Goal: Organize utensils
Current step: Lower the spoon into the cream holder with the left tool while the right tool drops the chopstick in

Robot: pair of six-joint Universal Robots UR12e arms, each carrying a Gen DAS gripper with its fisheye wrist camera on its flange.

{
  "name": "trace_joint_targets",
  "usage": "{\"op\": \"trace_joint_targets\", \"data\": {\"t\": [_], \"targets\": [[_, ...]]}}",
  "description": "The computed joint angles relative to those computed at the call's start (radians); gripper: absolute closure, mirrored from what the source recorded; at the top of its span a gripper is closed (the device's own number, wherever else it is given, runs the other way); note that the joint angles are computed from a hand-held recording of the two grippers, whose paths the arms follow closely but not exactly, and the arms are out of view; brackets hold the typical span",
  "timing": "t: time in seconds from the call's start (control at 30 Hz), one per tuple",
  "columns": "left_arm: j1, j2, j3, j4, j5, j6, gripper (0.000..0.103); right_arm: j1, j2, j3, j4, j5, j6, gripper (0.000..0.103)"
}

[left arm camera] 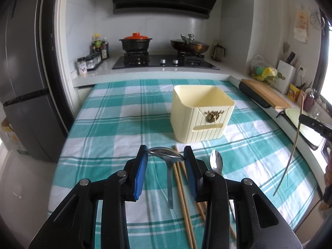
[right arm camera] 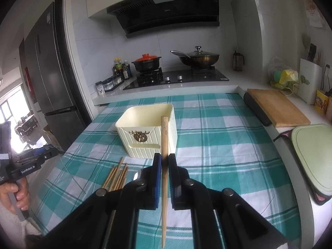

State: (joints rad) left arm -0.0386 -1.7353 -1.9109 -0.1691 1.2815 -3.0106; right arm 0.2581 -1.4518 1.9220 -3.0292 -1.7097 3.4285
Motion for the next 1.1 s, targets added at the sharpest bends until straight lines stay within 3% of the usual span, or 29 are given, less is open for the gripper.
{"op": "trace_joint_targets", "data": {"t": [0.17,0.33,0.67,0.83,0.93,1.1], "targets": [[-0.001,-0.006,0.058,-0.043,-0.035,0.007,0.068,-0.015,0.023,-0.055,-0.020,0.007,-0.034,0.096],[-0.011,-0.037,0.174,-0.105,-0.071,0.012,0.068,-0.034,0.079,-0.165,-0.033,0.031,-0.100,0.096],[-0.069,-0.206,0.477,-0.132,-0.044,-0.056,0.068,-0.058,0.253,-0.433,-0.091,0.079,-0.152,0.096],[-0.101,-0.298,0.577,-0.174,-0.006,-0.088,0.068,-0.059,0.336,-0.499,-0.090,0.098,-0.181,0.096],[-0.111,-0.347,0.617,-0.226,0.012,-0.095,0.068,-0.063,0.377,-0.514,-0.060,0.112,-0.197,0.096],[-0.119,-0.409,0.662,-0.340,0.043,-0.086,0.068,-0.077,0.415,-0.530,0.092,0.131,-0.164,0.096]]}}
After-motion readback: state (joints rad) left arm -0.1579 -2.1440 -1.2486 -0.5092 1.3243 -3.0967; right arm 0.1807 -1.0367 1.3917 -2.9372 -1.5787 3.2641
